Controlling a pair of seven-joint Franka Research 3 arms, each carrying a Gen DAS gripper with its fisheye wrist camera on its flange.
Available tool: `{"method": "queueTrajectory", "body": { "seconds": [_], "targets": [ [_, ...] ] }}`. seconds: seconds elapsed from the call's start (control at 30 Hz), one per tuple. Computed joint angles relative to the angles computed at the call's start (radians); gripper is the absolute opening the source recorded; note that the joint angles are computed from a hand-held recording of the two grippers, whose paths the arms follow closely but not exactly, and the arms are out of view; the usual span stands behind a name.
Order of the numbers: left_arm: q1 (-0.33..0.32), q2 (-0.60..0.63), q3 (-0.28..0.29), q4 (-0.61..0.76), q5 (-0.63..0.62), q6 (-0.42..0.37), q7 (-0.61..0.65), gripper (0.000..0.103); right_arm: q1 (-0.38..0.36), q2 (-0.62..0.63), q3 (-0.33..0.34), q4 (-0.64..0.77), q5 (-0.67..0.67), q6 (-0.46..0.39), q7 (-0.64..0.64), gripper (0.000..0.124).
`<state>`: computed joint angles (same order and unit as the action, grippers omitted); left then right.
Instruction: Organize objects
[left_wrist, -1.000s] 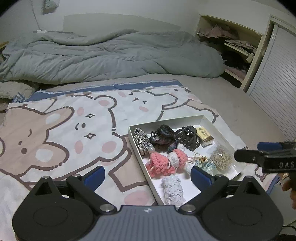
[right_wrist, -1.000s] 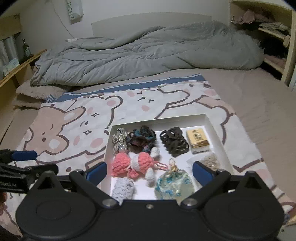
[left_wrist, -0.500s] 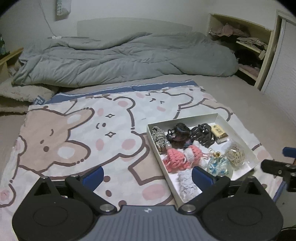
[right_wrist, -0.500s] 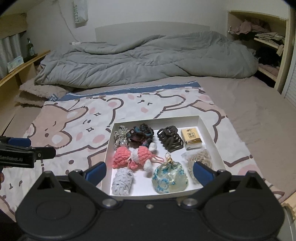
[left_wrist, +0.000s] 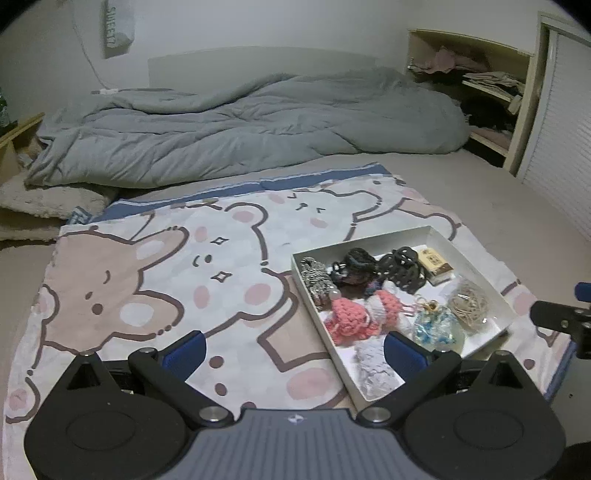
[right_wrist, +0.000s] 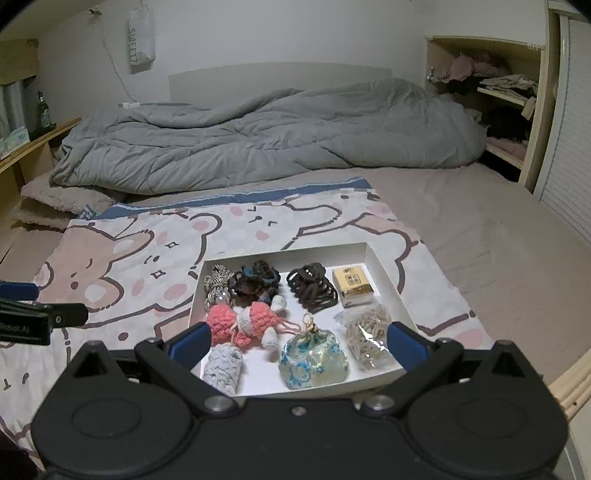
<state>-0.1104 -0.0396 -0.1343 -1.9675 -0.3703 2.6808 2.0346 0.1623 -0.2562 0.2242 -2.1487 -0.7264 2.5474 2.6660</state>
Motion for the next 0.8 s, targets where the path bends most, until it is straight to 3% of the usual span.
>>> {"method": "queueTrajectory", "body": {
  "seconds": [0.8],
  "targets": [
    [-0.001, 0.004, -0.003, 0.005, -0.052, -0.003, 0.035, 0.102, 0.015, 0.012, -0.007, 0.014, -0.010, -0.029, 0.020, 0.102]
  ]
}}
